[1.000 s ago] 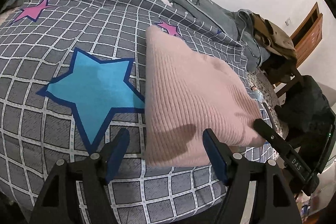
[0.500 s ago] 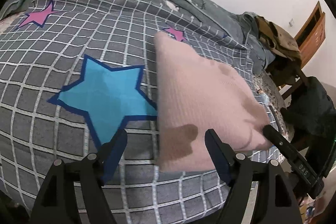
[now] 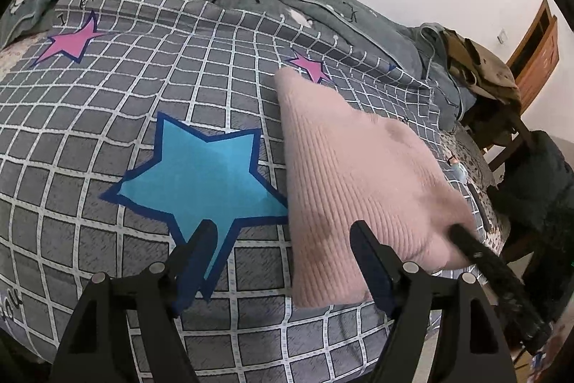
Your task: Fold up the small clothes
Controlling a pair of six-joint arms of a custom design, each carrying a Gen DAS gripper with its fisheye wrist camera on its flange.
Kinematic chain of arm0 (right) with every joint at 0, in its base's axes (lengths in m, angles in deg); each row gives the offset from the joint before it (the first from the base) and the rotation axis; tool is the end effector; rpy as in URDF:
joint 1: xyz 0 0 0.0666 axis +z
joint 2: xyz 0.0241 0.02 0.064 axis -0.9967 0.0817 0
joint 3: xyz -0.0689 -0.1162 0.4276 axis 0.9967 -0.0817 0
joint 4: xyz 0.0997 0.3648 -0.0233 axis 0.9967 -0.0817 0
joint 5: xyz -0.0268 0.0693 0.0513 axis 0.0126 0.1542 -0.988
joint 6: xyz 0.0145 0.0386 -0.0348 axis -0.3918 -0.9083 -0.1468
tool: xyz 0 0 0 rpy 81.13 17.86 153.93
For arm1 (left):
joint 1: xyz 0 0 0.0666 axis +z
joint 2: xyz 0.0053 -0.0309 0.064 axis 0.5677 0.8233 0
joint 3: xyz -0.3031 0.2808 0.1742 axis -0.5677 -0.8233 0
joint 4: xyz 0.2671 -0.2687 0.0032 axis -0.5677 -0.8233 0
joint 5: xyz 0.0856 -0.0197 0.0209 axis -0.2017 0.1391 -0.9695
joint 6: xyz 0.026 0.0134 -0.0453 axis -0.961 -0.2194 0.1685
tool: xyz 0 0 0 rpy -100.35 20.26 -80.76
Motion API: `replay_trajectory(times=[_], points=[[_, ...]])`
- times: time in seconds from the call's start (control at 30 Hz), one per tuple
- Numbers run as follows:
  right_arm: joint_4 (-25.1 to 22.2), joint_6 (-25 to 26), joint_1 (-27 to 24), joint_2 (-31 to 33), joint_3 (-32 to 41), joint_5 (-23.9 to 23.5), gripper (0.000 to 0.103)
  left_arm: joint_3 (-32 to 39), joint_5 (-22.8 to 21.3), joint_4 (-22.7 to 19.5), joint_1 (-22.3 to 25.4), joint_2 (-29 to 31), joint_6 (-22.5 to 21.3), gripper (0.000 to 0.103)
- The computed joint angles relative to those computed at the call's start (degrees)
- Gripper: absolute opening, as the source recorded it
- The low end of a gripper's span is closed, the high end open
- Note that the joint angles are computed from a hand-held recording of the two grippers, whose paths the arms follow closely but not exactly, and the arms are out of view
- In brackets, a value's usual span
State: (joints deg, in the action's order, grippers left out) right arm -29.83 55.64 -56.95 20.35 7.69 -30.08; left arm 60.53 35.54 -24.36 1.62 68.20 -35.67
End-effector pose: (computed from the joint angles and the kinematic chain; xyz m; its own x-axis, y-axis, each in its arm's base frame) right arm 0.4411 0.2458 0.4091 -0.6162 -0.0736 -0.7841 -0.4830 0.8217 0.3025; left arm 0.4032 -0.2541 0.4496 -0.7293 -0.3420 -0.5925 -0.1185 0.9161 -0.3830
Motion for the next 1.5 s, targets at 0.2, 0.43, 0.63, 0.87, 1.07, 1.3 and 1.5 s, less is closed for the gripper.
replay_trajectory(times=[0.2, 0.43, 0.63, 0.87, 1.07, 1.3, 1.5], points=[[9.4, -6.7, -3.0, -2.5, -7.8, -9.1, 0.005, -0.5, 0.2, -0.1, 0.0, -0.1, -0.7, 0.075], [4.9, -6.4, -2.2, 0.0, -7.6, -7.0, 0.008, 0.8, 0.0, -0.8, -0.2, 0.9, -1.8, 0.075], [5.9, -1.2, -2.0, -2.8, -6.4, -4.7, 0.049, 3.4, 0.3, -2.3, 0.1, 2.7, -4.0, 0.075], [3.3, -3.0, -2.7, 1.0, -0.9, -3.0, 0.049, 2.1, -1.2, -4.3, -1.8, 2.4, -9.2, 0.075], [3.1, -3.6, -3.3, 0.7, -2.0, -5.5, 0.048, 1.0, -3.9, -5.6, -5.6, 3.3, -13.1, 0.075], [2.3, 1.7, -1.3, -2.8, -6.2, -5.4, 0.048, 4.3, -6.5, -6.7, -7.7, 6.6, -15.7, 0.052], [1.6, -0.6, -1.1, -0.8, -4.9, -6.4, 0.006, 1.3, -5.6, -2.2, -6.5, 3.5, -14.9, 0.020]])
